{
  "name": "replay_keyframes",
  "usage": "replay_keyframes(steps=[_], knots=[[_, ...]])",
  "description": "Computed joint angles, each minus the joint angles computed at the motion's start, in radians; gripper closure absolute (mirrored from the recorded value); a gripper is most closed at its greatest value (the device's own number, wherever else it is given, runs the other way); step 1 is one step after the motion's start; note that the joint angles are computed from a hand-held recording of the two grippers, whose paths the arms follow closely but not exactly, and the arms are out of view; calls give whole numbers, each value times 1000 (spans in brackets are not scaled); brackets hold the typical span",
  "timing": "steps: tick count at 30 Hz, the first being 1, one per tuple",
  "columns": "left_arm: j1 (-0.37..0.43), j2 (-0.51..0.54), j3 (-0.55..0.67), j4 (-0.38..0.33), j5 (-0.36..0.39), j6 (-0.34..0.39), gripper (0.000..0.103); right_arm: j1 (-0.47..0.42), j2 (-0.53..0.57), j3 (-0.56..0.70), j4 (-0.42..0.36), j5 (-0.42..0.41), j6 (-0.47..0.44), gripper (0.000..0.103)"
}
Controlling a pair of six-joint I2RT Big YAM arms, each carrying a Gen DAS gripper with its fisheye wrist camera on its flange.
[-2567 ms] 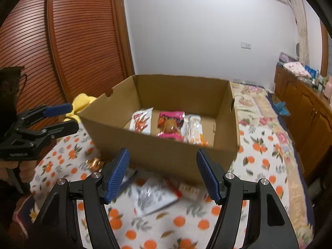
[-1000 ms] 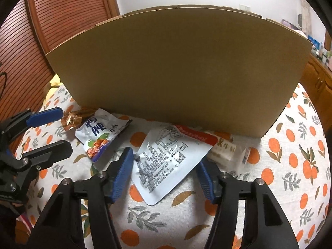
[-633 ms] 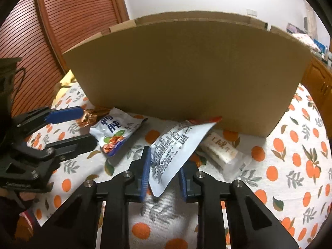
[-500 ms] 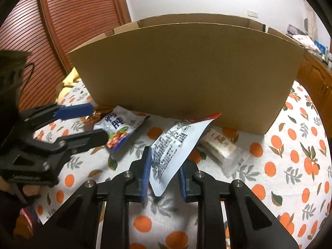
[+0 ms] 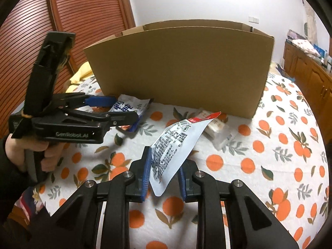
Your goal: Organize snacks
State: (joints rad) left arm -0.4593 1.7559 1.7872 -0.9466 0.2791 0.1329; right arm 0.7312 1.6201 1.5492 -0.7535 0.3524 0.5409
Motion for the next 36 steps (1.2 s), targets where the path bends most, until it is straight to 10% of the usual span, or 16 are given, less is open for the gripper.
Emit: replay_keyframes(steps=[16, 27, 36], knots=[[-29, 38, 35, 3, -53, 20, 24, 4, -24, -44, 38, 0, -26, 82], [-19, -31, -59, 68, 26, 16, 81, 7, -32, -63, 64, 5, -38, 82], [-10, -105, -145, 127, 45, 0, 81, 10, -27, -56, 55, 14, -32, 82]])
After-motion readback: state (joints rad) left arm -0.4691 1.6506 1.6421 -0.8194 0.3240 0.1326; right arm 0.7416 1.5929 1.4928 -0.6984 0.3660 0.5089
